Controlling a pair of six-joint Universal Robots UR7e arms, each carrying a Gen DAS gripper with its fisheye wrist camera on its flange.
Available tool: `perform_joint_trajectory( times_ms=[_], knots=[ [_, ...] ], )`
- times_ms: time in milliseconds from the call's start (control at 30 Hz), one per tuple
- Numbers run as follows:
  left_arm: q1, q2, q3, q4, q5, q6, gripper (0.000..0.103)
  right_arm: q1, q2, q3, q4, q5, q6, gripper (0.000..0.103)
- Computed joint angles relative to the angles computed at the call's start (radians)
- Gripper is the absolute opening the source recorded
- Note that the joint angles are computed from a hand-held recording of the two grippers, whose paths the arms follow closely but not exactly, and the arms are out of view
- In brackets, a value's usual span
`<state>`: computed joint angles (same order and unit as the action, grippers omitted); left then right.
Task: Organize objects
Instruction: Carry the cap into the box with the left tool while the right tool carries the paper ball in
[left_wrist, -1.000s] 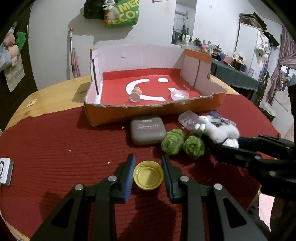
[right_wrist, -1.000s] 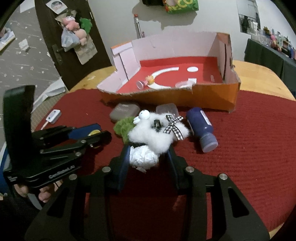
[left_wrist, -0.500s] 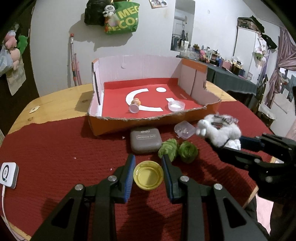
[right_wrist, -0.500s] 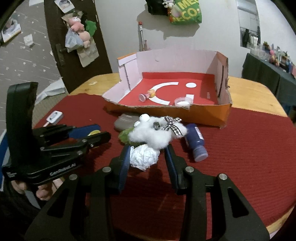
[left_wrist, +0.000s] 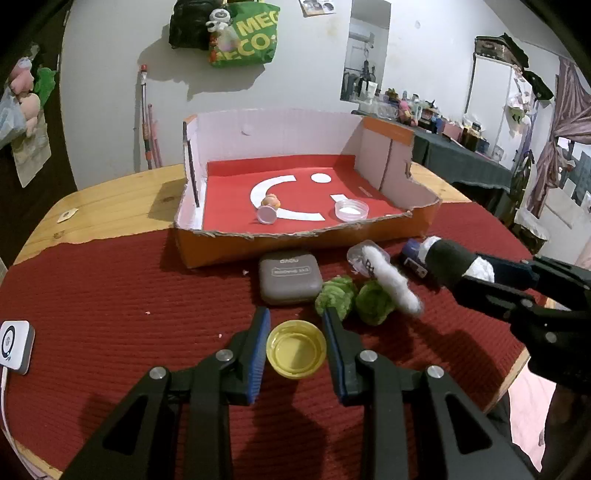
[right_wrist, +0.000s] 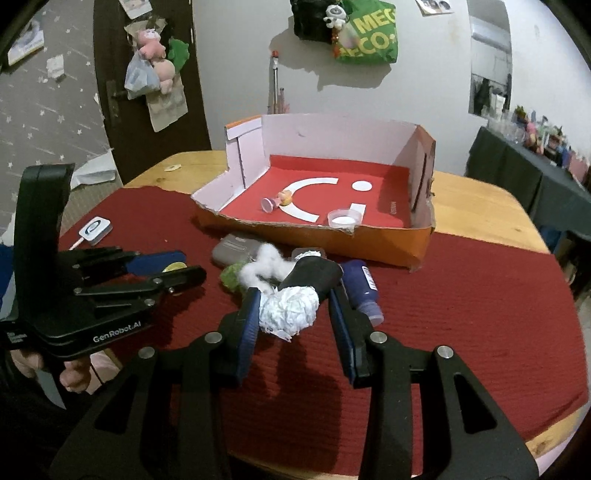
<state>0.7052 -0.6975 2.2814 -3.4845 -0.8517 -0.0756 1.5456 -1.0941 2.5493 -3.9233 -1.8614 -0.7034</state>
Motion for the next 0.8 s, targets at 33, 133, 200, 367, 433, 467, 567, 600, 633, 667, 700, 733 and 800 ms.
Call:
perform_joint_trajectory(
  times_ms=[33,133,200,367,433,467,567,600,633,667,700,733,800],
  knots=[
    [0.0,0.0,0.0,0.0,0.0,-0.001,0.031,-0.002,-0.001,0.0,0.005,0.003,0.002,0.036],
    [0.0,-0.001,0.0,0.0,0.0,-0.004,0.031,-0.009,-0.007,0.001,0.015,0.016,0.008,0.036],
    [-0.001,-0.004,-0.002,-0.003,-0.003,0.0,0.031,-0.009,-0.011,0.0,0.017,0.023,0.008,0.036],
    [-0.005,-0.01,-0.013,-0.016,0.001,0.02,0.031,-0.007,-0.028,-0.01,0.043,0.045,0.015,0.036],
    [-0.001,-0.015,-0.021,-0.009,-0.004,0.025,0.031,-0.009,-0.037,-0.016,0.063,0.055,0.018,0.036],
    [0.002,-0.018,-0.026,-0.002,-0.008,0.026,0.031,-0.01,-0.042,-0.019,0.074,0.062,0.021,0.036],
    [0.006,-0.024,-0.044,0.021,-0.013,0.035,0.031,-0.012,-0.054,-0.03,0.111,0.072,0.029,0.036],
    [0.008,-0.027,-0.05,0.03,-0.015,0.037,0.031,-0.014,-0.062,-0.035,0.131,0.08,0.034,0.036],
    [0.009,-0.029,-0.058,0.036,-0.018,0.041,0.031,-0.016,-0.071,-0.04,0.152,0.088,0.039,0.036],
    [0.011,-0.03,-0.063,0.039,-0.022,0.045,0.031,-0.017,-0.077,-0.044,0.164,0.094,0.041,0.036],
    [0.013,-0.031,-0.07,0.044,-0.025,0.048,0.031,-0.015,-0.082,-0.049,0.173,0.096,0.042,0.036],
    [0.014,-0.032,-0.076,0.049,-0.028,0.05,0.031,-0.013,-0.083,-0.054,0.178,0.096,0.041,0.036],
    [0.017,-0.034,-0.088,0.057,-0.033,0.056,0.031,-0.011,-0.09,-0.062,0.195,0.099,0.042,0.036]
  ],
)
